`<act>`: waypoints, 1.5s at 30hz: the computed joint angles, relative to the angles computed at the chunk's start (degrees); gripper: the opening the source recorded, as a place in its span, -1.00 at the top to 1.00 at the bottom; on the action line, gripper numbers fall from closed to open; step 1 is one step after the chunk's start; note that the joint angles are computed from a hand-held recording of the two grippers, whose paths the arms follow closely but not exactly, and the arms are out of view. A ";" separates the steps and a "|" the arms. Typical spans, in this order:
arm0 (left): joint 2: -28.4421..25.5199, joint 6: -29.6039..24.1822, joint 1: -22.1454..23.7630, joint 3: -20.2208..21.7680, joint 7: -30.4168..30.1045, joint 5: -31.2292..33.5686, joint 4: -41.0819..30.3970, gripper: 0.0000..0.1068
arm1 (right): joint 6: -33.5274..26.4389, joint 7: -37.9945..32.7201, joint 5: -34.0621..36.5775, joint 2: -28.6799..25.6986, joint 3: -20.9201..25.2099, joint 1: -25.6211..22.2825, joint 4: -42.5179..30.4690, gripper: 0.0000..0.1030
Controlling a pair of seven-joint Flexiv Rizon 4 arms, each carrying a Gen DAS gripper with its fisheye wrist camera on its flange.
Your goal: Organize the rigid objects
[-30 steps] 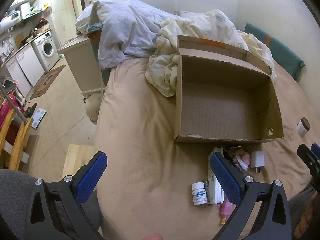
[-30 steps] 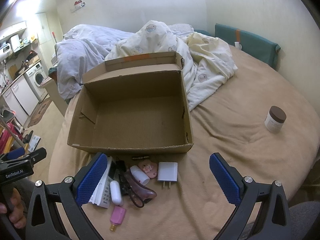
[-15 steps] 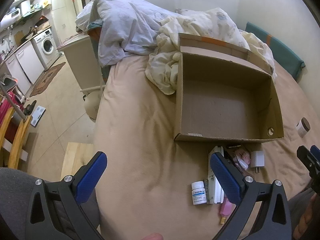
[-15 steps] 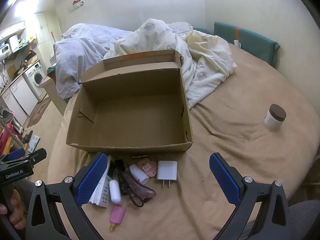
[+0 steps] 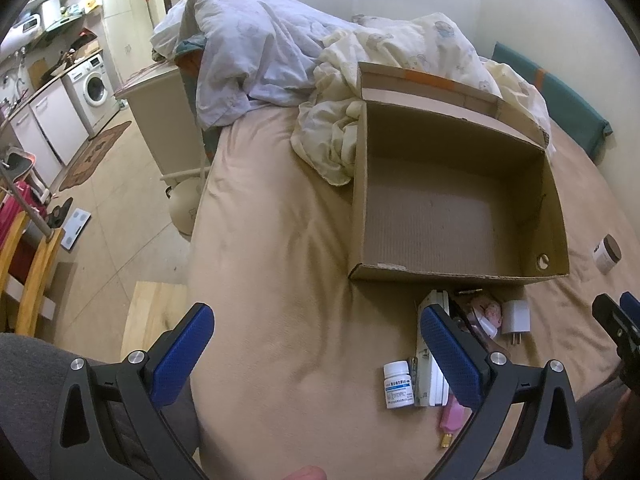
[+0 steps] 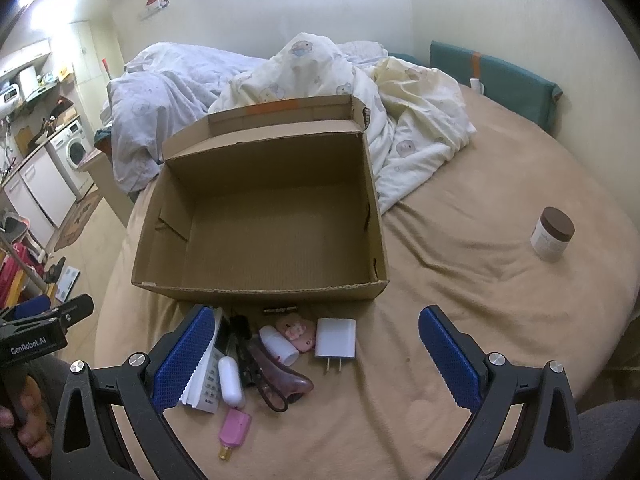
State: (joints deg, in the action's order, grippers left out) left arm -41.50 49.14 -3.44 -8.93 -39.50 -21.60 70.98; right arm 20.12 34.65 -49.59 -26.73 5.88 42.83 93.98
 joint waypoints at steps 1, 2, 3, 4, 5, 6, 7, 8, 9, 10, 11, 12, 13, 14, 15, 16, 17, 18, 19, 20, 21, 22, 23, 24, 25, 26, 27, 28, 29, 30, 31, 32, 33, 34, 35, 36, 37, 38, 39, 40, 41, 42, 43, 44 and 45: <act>-0.02 -0.06 -0.01 0.03 -0.08 0.02 -0.04 -0.93 | -0.01 -0.09 0.08 0.01 0.03 -0.01 -0.03 -1.00; -0.07 -0.09 -0.03 0.05 -0.16 0.05 -0.10 -0.93 | 0.12 -0.11 0.10 0.04 0.04 -0.09 0.04 -1.00; -0.07 -0.09 -0.02 0.04 -0.16 0.06 -0.10 -0.93 | 0.10 -0.07 0.13 0.13 0.04 -0.10 0.13 -1.00; -0.10 -0.09 -0.02 0.05 -0.18 0.09 -0.14 -0.93 | 0.05 -0.05 0.17 0.09 0.05 -0.09 0.08 -1.00; -0.13 -0.16 -0.03 0.06 -0.23 0.12 -0.19 -0.93 | 0.04 0.01 0.20 0.05 0.05 -0.08 0.03 -1.00; -0.13 -0.16 -0.02 0.05 -0.23 0.13 -0.19 -0.93 | 0.10 0.05 0.18 0.04 0.04 -0.08 0.04 -1.00; -0.13 -0.10 -0.01 0.02 -0.17 0.13 -0.18 -0.93 | 0.12 0.14 0.20 0.04 0.04 -0.07 0.05 -1.00; -0.13 -0.10 -0.01 0.02 -0.17 0.14 -0.18 -0.93 | 0.17 0.13 0.15 0.09 0.03 -0.10 0.14 -1.00; -0.14 -0.09 0.01 0.00 -0.17 0.11 -0.18 -0.93 | 0.09 0.17 0.16 0.01 0.02 -0.05 0.04 -1.00; -0.16 -0.09 0.04 -0.03 -0.14 0.08 -0.20 -0.93 | 0.14 0.13 0.14 0.06 0.02 -0.09 0.11 -1.00; -0.15 -0.09 -0.01 0.01 -0.24 0.11 -0.19 -0.93 | 0.21 0.15 0.12 0.04 0.02 -0.11 0.12 -1.00; -0.15 -0.09 -0.01 0.01 -0.24 0.12 -0.19 -0.93 | 0.22 0.09 0.16 0.10 0.05 -0.13 0.17 -1.00; -0.14 -0.10 -0.02 0.02 -0.26 0.14 -0.20 -0.93 | 0.18 0.05 0.16 0.08 0.05 -0.12 0.14 -1.00; -0.14 -0.10 -0.02 0.02 -0.26 0.14 -0.20 -0.93 | 0.22 0.06 0.12 0.15 0.05 -0.14 0.23 -1.00; -0.14 -0.17 -0.02 0.03 -0.26 0.16 -0.23 -0.93 | 0.22 0.06 0.12 0.15 0.06 -0.14 0.23 -1.00; -0.14 -0.17 -0.02 0.02 -0.26 0.17 -0.23 -0.93 | 0.24 0.08 0.09 0.14 0.05 -0.14 0.24 -1.00; -0.14 -0.17 -0.02 0.02 -0.26 0.17 -0.23 -0.93 | 0.24 0.10 0.09 0.13 0.05 -0.13 0.23 -1.00; -0.14 -0.17 -0.02 0.02 -0.26 0.17 -0.23 -0.93 | 0.23 0.14 0.11 0.17 0.06 -0.14 0.24 -1.00; -0.14 -0.17 -0.02 0.02 -0.26 0.17 -0.23 -0.93 | 0.23 0.17 0.09 0.15 0.05 -0.13 0.23 -1.00; -0.16 -0.20 -0.05 0.07 -0.26 0.25 -0.26 -0.93 | 0.21 0.20 0.07 0.11 0.04 -0.12 0.20 -1.00; -0.17 -0.53 -0.06 0.14 -0.21 0.39 -0.32 -0.93 | 0.19 0.15 0.13 0.16 0.07 -0.13 0.23 -1.00; -0.32 -1.84 -0.12 0.32 -0.20 0.73 -0.89 -0.93 | 0.23 0.21 0.13 0.11 0.07 -0.13 0.21 -1.00; -0.39 -2.79 -0.06 0.34 -0.04 0.85 -1.12 -0.93 | 0.25 0.25 0.13 0.15 0.08 -0.12 0.24 -1.00; -0.38 -3.33 0.00 0.29 0.11 0.83 -1.16 -0.93 | 0.20 0.24 0.10 0.19 0.08 -0.11 0.28 -1.00; -0.34 -3.38 -0.02 0.31 0.25 0.87 -1.07 -0.93 | 0.20 0.38 0.08 0.17 0.07 -0.08 0.27 -1.00; -0.13 -2.85 -0.04 0.27 0.51 0.86 -0.55 -0.93 | 0.23 0.30 0.07 0.21 0.09 -0.11 0.32 -1.00; -0.04 -2.54 -0.02 0.22 0.70 0.78 -0.31 -0.93 | 0.43 0.52 -0.02 0.30 0.08 -0.16 0.48 -1.00; 0.06 -2.31 -0.02 0.20 0.77 0.70 -0.08 -0.93 | 0.52 0.69 -0.08 0.29 0.06 -0.17 0.51 -1.00; 0.07 -2.25 -0.02 0.23 0.68 0.63 -0.02 -0.93 | 0.52 0.70 -0.07 0.23 0.05 -0.18 0.43 -1.00; 0.01 -2.38 -0.04 0.32 0.54 0.64 -0.13 -0.93 | 0.60 0.59 0.02 0.24 0.07 -0.27 0.40 -1.00; -0.13 -2.71 -0.10 0.47 0.28 0.74 -0.43 -0.93 | 0.73 0.59 0.06 0.30 0.12 -0.29 0.50 -1.00; -0.44 -3.48 -0.31 0.86 -0.36 1.08 -1.15 -0.93 | 0.75 0.79 -0.07 0.45 0.13 -0.23 0.73 -1.00; -0.77 -4.11 -0.51 1.22 -0.99 1.47 -1.86 -0.93 | 1.01 0.76 -0.03 0.56 0.18 -0.36 0.85 -1.00; -1.08 -4.58 -0.76 1.64 -1.62 2.02 -2.43 -0.93 | 1.18 0.71 0.04 0.62 0.24 -0.42 0.90 -1.00; -1.45 -5.27 -1.12 2.22 -2.27 2.90 -3.14 -0.93 | 1.23 0.65 0.09 0.70 0.29 -0.44 0.93 -1.00; -2.03 -6.68 -1.64 2.95 -2.92 4.17 -4.17 -0.93 | 1.25 0.64 0.10 0.78 0.30 -0.46 1.01 -1.00; -2.56 -8.51 -2.03 3.50 -3.53 5.26 -5.40 -0.86 | 1.22 0.57 0.15 0.74 0.31 -0.46 0.95 -1.00; -3.70 -12.52 -2.39 4.03 -4.47 6.27 -7.88 -0.78 | 1.31 0.60 0.20 0.73 0.33 -0.49 0.95 -1.00; -4.59 -15.36 -2.63 4.28 -5.24 6.94 -9.71 -0.65 | 1.52 0.72 0.22 0.74 0.33 -0.53 0.98 -1.00; -5.62 -18.30 -3.03 4.71 -6.09 7.89 -11.83 -0.61 | 1.73 0.85 0.21 0.76 0.32 -0.57 1.03 -1.00; -7.02 -21.81 -3.76 5.47 -7.13 9.37 -14.50 -0.59 | 1.93 0.92 0.22 0.78 0.31 -0.63 1.08 -1.00; -7.86 -23.98 -4.05 5.68 -7.80 10.09 -16.03 -0.40 | 2.19 0.91 0.27 0.78 0.32 -0.71 1.12 -1.00; -8.76 -26.55 -4.12 5.65 -8.48 10.37 -17.67 -0.25 | 2.49 0.78 0.44 0.70 0.34 -0.84 1.10 -1.00; -10.15 -30.50 -4.30 5.77 -9.29 10.76 -20.38 -0.07 | 3.03 0.56 0.74 0.70 0.42 -1.07 1.19 -1.00; -11.53 -34.21 -4.71 6.13 -10.02 11.57 -23.09 -0.08 | 4.36 0.56 0.88 0.88 0.48 -1.52 1.72 -1.00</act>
